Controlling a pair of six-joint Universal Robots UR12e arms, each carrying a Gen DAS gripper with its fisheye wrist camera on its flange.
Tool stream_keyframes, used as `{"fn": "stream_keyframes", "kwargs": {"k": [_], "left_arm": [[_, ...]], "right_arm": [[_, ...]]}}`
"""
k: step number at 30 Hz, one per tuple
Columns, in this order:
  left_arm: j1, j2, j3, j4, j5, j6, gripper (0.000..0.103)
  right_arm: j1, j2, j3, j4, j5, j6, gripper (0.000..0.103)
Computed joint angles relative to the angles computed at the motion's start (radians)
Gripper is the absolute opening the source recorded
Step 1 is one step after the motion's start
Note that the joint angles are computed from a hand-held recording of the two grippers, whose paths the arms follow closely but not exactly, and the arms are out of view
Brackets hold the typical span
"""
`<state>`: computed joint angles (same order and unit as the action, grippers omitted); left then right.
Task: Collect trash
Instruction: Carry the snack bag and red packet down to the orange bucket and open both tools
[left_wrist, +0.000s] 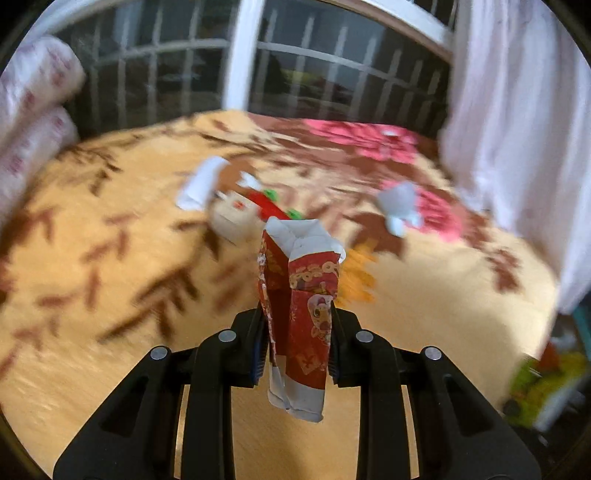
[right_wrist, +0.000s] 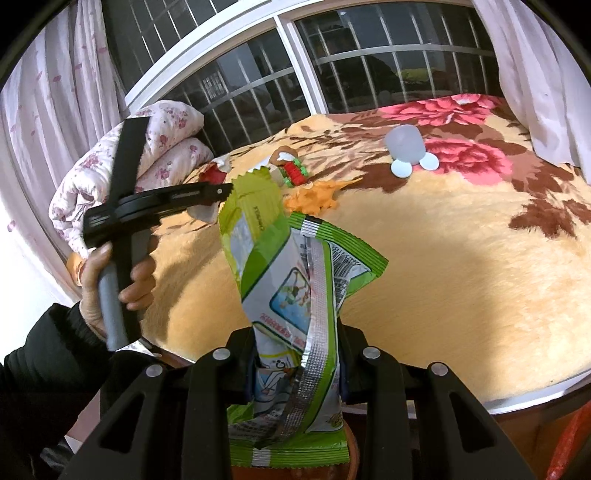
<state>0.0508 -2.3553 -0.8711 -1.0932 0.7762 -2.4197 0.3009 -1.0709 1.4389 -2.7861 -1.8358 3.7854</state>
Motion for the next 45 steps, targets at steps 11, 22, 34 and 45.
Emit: {"fn": "stream_keyframes", "kwargs": {"k": [11,22,34,45], "left_arm": [[0.063,0.09,-0.134,-0.011,-0.107,0.1,0.025],[0.118,0.246,-0.399,0.075,-0.036,0.265,0.025],[0.124,0.309,-0.552,0.034,0.215,0.414,0.025],[0.047,0.23,-0.524,0.003,0.51,0.443,0.025]], "right_arm": [[0.005,0.003,-0.006,-0.014,0.005,-0.004,0.031],[0.032,-0.036,0.032,0.009,0.046,-0.048,0.031],[0.05,-0.063,0.091,0.173,0.211,-0.078,0.031],[0.03,0.023,0.04,0.358,0.335,-0.116,0.031]]}}
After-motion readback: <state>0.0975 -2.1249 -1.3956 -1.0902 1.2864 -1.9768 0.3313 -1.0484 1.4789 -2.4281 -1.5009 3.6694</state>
